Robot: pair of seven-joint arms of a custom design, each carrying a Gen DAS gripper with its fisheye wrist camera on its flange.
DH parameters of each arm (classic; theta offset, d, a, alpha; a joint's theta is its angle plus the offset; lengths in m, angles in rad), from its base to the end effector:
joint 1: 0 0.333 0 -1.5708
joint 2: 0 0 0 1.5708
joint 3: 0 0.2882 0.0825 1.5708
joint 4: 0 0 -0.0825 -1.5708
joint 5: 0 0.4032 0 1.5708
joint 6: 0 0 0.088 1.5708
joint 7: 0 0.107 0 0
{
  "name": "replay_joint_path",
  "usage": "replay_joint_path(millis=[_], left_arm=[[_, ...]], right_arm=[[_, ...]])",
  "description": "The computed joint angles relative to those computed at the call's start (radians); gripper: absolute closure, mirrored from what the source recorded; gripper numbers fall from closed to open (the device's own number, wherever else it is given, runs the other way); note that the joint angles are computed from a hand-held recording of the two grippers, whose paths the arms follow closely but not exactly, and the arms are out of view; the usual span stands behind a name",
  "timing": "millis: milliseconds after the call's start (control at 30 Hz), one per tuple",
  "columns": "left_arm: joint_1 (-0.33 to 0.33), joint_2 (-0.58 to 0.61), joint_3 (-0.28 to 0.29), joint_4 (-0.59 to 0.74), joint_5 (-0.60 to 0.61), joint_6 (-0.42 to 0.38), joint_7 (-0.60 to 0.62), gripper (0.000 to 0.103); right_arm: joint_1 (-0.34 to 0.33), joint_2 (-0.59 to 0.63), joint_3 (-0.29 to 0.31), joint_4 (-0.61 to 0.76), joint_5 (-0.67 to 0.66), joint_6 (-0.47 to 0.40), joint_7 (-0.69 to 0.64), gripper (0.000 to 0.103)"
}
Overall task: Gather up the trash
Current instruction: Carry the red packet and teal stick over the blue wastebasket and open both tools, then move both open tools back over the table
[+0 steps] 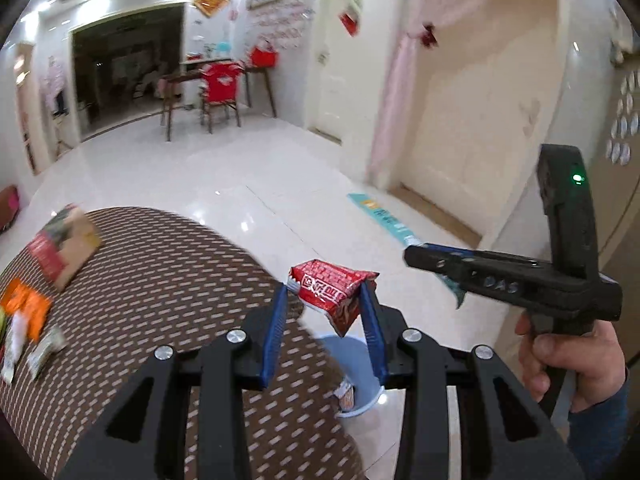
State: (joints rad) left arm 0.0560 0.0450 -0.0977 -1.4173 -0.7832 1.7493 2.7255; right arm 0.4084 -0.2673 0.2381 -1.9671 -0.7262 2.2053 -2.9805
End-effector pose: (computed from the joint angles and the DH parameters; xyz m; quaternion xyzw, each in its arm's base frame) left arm 0.5960 -0.0866 0.6915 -0.1835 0.8954 -0.4034 0.0418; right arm 0.4413 0.3213 0.6171 -0.3482 0.8366 -0.2410 0.3474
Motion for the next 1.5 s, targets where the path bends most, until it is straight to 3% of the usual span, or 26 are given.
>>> replay_joint_path(millis=[267,467,533,600,633,667,700,800,833,1000,1267,1500], left_arm=[[-0.117,-0.037,-0.066,-0.122,0.219,0.113,0.025,0.067],[-0.188,0.041,-0.093,-0.082,0.396,0.143,-0.040,0.066],[-0.211,0.058,-0.099,-0.075,0.461,0.166,-0.064,0.064],[-0.228,0.065,-0.101,-0.075,0.504,0.187,-0.095,0.052],[-0.237,0.080,-0.101,-0.059,0.532,0.190,-0.121,0.034],[-0.241,0.081,-0.100,-0.058,0.540,0.195,-0.138,0.022],[-0.242,0.085,-0.099,-0.050,0.538,0.198,-0.149,0.021],[-0.235,0.088,-0.094,-0.040,0.526,0.201,-0.152,0.016],[-0.233,0.086,-0.093,-0.040,0.517,0.198,-0.151,0.016],[-0.209,0.036,-0.088,-0.090,0.432,0.225,-0.104,0.016],[-0.159,-0.008,-0.058,-0.088,0.278,0.174,-0.091,0.016],[-0.106,-0.022,-0.032,-0.047,0.155,0.115,-0.077,0.015]], right_arm=[[-0.026,-0.109,-0.052,-0.248,0.120,0.157,0.078,0.076],[-0.053,-0.139,-0.076,-0.339,0.169,0.256,0.085,0.075],[-0.063,-0.131,-0.083,-0.347,0.184,0.283,0.079,0.075],[-0.073,-0.130,-0.090,-0.370,0.193,0.327,0.079,0.074],[-0.077,-0.129,-0.095,-0.382,0.200,0.350,0.078,0.062],[-0.080,-0.125,-0.104,-0.396,0.216,0.378,0.080,0.046],[-0.086,-0.127,-0.104,-0.413,0.224,0.390,0.092,0.030],[-0.097,-0.144,-0.096,-0.451,0.240,0.406,0.131,0.024],[-0.098,-0.150,-0.091,-0.457,0.244,0.398,0.141,0.017],[-0.093,-0.194,-0.070,-0.483,0.246,0.333,0.177,0.007],[-0.085,-0.221,-0.038,-0.405,0.214,0.184,0.194,0.007],[-0.072,-0.178,0.004,-0.242,0.147,0.035,0.188,0.006]])
